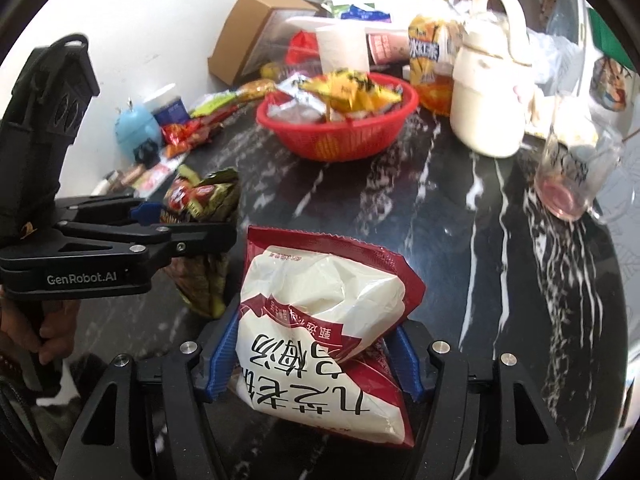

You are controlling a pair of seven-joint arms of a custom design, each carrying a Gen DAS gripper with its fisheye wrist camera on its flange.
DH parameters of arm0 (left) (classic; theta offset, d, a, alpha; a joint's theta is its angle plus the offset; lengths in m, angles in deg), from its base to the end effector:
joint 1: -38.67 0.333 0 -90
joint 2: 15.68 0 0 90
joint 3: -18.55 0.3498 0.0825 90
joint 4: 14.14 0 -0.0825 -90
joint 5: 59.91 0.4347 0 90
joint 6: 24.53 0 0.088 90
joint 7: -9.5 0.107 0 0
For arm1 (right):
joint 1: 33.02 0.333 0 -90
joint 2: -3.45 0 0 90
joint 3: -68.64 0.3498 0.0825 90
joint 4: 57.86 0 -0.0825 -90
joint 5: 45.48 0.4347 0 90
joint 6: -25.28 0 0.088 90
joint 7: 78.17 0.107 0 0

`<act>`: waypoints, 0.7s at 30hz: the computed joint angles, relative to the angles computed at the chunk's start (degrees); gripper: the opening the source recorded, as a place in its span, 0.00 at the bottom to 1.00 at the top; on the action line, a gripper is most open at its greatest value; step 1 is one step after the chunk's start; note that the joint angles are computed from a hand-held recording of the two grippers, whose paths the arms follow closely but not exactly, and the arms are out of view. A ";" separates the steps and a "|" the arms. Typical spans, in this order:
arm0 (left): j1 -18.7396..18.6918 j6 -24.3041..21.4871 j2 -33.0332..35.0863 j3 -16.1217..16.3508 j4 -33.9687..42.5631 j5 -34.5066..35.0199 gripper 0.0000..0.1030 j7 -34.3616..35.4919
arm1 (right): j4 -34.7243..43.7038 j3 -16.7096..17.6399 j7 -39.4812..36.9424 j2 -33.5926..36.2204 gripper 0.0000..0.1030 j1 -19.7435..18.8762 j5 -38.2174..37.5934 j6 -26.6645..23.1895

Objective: Organize snacks
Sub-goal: 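Lift and carry both packets over the red basket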

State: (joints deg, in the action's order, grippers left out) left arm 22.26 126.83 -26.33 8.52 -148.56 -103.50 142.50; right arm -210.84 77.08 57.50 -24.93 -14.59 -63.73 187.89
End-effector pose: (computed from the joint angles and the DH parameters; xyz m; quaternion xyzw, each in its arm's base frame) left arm 0.4972 -0.2299 0.4579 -0.4294 0.8424 -0.3230 0.0396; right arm 0.3896 0.2173 0.4653 -0.6486 0.6813 -0.1752 0.2904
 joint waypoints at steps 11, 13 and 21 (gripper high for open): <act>-1.25 1.32 -2.45 2.07 2.38 -9.17 0.50 8.31 | 4.48 0.96 -1.24 0.57 0.62 -2.85 -4.11 2.29; -1.17 1.74 -2.38 2.08 3.06 -9.90 0.50 9.10 | 5.40 0.70 -1.62 0.85 0.62 -3.17 -4.20 2.41; -0.75 2.36 -1.63 2.02 7.01 -11.90 0.50 11.86 | 8.74 -0.08 -3.42 1.87 0.61 -4.97 -5.15 3.37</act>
